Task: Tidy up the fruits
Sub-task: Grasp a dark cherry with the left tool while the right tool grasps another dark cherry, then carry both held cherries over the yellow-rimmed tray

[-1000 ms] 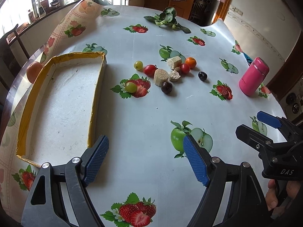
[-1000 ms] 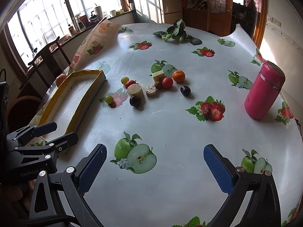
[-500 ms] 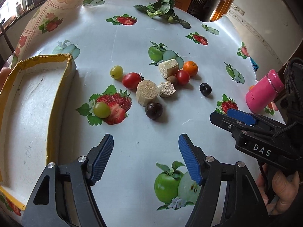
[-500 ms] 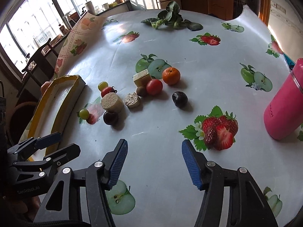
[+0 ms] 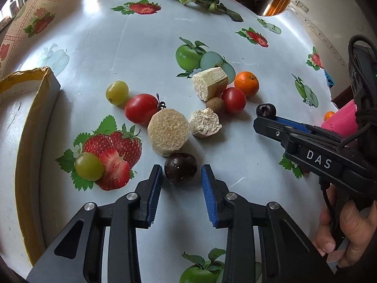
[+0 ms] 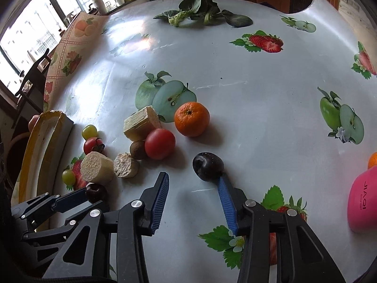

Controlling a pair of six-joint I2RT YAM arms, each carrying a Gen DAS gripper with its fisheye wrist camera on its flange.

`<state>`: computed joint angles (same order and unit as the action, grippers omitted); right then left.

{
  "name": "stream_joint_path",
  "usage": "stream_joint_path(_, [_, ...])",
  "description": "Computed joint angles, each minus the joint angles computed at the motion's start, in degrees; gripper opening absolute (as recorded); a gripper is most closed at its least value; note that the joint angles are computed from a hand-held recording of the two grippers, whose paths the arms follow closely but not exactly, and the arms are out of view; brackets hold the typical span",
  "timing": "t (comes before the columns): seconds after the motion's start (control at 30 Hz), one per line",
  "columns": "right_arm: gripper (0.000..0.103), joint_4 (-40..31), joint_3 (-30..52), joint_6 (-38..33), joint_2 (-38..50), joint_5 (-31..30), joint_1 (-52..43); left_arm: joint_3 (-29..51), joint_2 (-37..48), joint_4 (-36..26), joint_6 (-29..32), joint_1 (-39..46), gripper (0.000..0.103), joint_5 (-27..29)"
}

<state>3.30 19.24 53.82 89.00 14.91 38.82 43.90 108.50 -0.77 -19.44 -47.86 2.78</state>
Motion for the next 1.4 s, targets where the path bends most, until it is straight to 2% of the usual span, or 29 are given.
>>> stream_joint_path(0.07, [0.025, -1.04, 0.91, -0.37, 1.16, 1.05, 0.34, 0.2, 0.19, 0.29, 0.09, -0.1, 0.026, -0.35])
stream_joint_path(0.17, [0.016, -0.37, 0.48, -0.59, 1.19, 1.42, -0.3, 0.58, 0.24, -0.16, 0.65, 1.33, 0.023, 1.62])
stream_joint_path(0.43, [0.012, 2.84, -3.04, 1.61, -2.28, 1.62, 0.58, -3.1, -4.35, 0.04, 2.41, 3.16, 0.023, 4.25])
stream_joint_path(0.6, [0.012, -2.49, -2.11, 6.31, -6.65, 4.07, 6.3, -6.01, -9.46, -1.19, 2.63, 3.9, 0.023, 5.44])
stream_joint_path(0.83, [0.012, -12.0, 2.43, 15.52, -10.66, 9.87, 18.97, -11.64, -18.96, -4.19, 4.08, 5.44, 0.023, 5.94])
stream_joint_path(0.9, [0.009, -13.94, 3.93, 18.04, -10.77, 11.25, 22.34, -13.4, -21.91, -5.19, 4.7, 6.7, 0.023, 6.55])
stream_joint_path(0.93, [0.003, -14.93, 4.86, 19.24, -10.55, 11.63, 23.92, -14.21, -23.27, -5.72, 4.94, 7.42, 0.023, 6.91])
stream_joint_path(1.13, [0.003, -19.76, 12.12, 22.24, -2.66, 12.96, 29.74, -18.48, -29.47, -8.36, 7.33, 11.75, 0.023, 8.73])
stream_joint_path(1.23, [0.022, -13.7, 10.84, 22.03, -0.3, 11.68, 30.07, -19.86, -32.76, -9.99, 8.2, 13.08, 0.023, 9.51])
stream_joint_path(1.3, [0.023, -11.05, 11.44, 21.38, 2.36, 11.62, 29.37, -20.17, -34.28, -11.23, 8.54, 13.43, 0.023, 9.76])
stream_joint_path(1.37, [0.031, -8.08, 12.81, 18.88, 5.89, 9.65, 27.12, -20.62, -36.05, -12.4, 9.02, 13.97, 0.023, 9.93])
stream_joint_path(1.4, [0.031, -7.56, 14.11, 17.91, 8.05, 8.82, 26.04, -20.72, -36.72, -12.96, 9.31, 14.19, 0.023, 9.92])
